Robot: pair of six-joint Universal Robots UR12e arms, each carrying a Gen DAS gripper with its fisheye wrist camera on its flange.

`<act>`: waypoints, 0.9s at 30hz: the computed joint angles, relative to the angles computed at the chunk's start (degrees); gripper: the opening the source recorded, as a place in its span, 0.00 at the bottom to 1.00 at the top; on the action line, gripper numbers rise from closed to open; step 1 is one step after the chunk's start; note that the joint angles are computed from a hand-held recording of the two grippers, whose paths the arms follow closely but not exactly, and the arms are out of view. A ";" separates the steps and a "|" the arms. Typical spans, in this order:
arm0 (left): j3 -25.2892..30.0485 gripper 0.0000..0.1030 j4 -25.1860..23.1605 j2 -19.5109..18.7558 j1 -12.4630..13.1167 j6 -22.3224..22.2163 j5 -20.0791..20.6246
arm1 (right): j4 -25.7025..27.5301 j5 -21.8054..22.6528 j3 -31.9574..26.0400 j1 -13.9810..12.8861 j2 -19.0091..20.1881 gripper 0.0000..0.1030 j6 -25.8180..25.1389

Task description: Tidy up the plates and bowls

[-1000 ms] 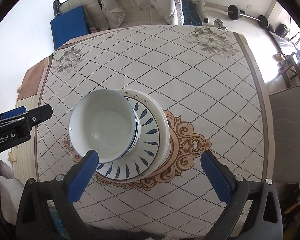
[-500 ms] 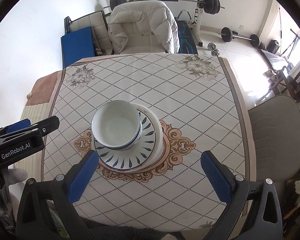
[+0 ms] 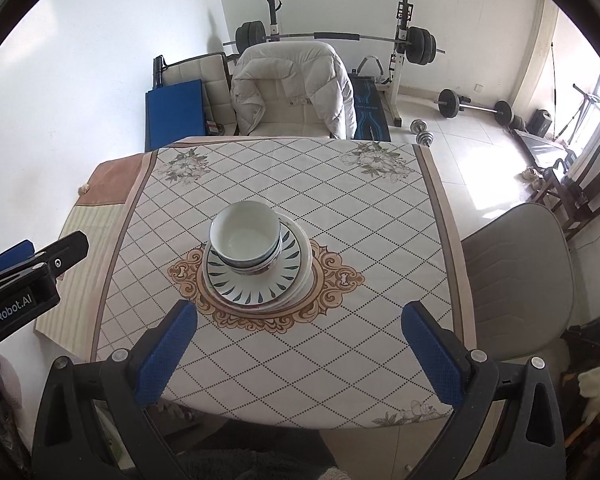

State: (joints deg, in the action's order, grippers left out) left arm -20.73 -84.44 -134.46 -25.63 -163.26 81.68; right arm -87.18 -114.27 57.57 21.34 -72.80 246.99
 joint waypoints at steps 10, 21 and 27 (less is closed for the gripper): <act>-7.04 0.87 0.28 6.42 1.34 2.67 -0.38 | 12.22 -7.64 -13.12 5.20 3.83 1.00 5.71; -10.92 0.89 1.57 10.33 3.29 4.57 -1.99 | 19.40 -9.82 -22.81 8.50 7.63 1.00 9.29; -12.66 0.95 2.07 11.76 3.95 5.53 -3.08 | 22.71 -9.78 -26.69 9.27 9.40 1.00 10.68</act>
State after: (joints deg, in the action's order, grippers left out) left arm -33.39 -82.36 -122.70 -21.69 -157.73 78.59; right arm -64.47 -124.04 30.88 30.61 -63.40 257.66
